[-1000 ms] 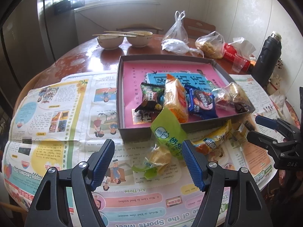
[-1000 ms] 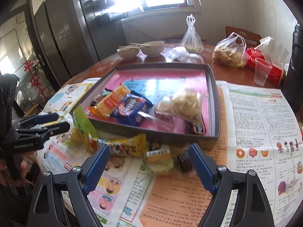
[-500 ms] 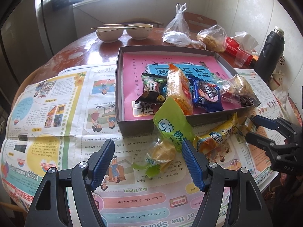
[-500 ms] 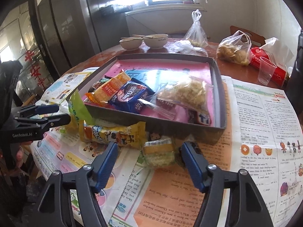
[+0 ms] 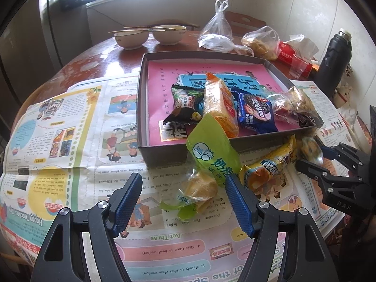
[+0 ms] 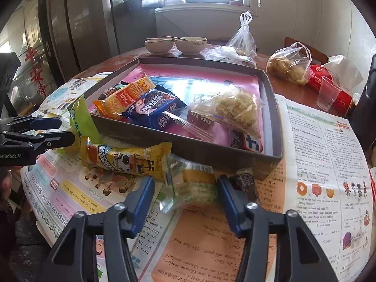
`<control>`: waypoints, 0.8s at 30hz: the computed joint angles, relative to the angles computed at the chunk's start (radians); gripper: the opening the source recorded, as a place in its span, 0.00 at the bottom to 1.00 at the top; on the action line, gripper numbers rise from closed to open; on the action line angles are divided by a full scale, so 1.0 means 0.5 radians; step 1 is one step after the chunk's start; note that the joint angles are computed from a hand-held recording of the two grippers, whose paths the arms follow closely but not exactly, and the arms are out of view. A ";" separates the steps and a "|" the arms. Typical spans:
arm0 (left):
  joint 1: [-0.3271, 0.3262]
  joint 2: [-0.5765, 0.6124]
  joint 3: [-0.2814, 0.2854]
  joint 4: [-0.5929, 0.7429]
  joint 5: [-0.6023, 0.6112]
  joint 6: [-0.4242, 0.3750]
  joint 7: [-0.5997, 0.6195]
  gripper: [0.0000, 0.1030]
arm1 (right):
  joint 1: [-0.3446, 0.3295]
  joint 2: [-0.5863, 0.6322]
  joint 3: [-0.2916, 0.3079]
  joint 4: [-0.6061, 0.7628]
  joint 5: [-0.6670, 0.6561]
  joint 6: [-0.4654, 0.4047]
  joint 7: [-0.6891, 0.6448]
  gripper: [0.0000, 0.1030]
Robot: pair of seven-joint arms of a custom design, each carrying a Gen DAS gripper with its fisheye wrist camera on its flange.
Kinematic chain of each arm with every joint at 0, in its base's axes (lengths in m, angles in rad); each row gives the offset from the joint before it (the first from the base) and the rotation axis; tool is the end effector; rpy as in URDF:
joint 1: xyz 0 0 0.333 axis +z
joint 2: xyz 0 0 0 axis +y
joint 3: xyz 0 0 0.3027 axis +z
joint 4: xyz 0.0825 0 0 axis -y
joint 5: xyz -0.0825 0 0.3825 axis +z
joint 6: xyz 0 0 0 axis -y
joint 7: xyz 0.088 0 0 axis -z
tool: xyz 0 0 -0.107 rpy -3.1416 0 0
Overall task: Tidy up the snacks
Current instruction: 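Grasp the clear square cake pack with the right tool while the left tool grasps the green milk-snack bag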
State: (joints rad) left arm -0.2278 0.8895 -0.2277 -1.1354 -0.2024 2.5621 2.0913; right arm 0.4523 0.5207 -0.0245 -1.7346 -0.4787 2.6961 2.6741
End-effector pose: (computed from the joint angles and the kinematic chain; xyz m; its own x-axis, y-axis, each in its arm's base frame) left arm 0.7434 -0.2882 0.3285 -0.6628 -0.7455 0.0706 -0.6342 0.5088 -0.5821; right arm 0.6238 0.3035 0.3144 -0.2393 -0.9607 -0.1406 -0.8306 0.2776 -0.4828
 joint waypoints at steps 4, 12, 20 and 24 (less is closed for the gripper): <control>-0.011 0.032 0.010 0.042 0.017 -0.025 -0.005 0.73 | 0.010 0.038 -0.003 0.038 0.003 -0.014 -0.005 0.44; -0.031 0.107 0.019 0.150 0.046 -0.094 -0.019 0.73 | -0.010 0.050 0.004 0.031 0.045 0.111 -0.015 0.43; -0.059 0.148 0.024 0.186 0.079 -0.091 -0.004 0.72 | 0.024 0.063 -0.056 0.013 0.031 0.211 0.081 0.42; -0.038 0.141 -0.004 0.168 0.051 -0.079 0.031 0.70 | 0.025 0.060 -0.061 -0.001 0.021 0.239 0.100 0.41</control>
State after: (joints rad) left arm -0.2471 0.9602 -0.2297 -1.0513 -0.1769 2.5228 2.1068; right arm 0.4647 0.5504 -0.0552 -1.7349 -0.4680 2.8154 2.7240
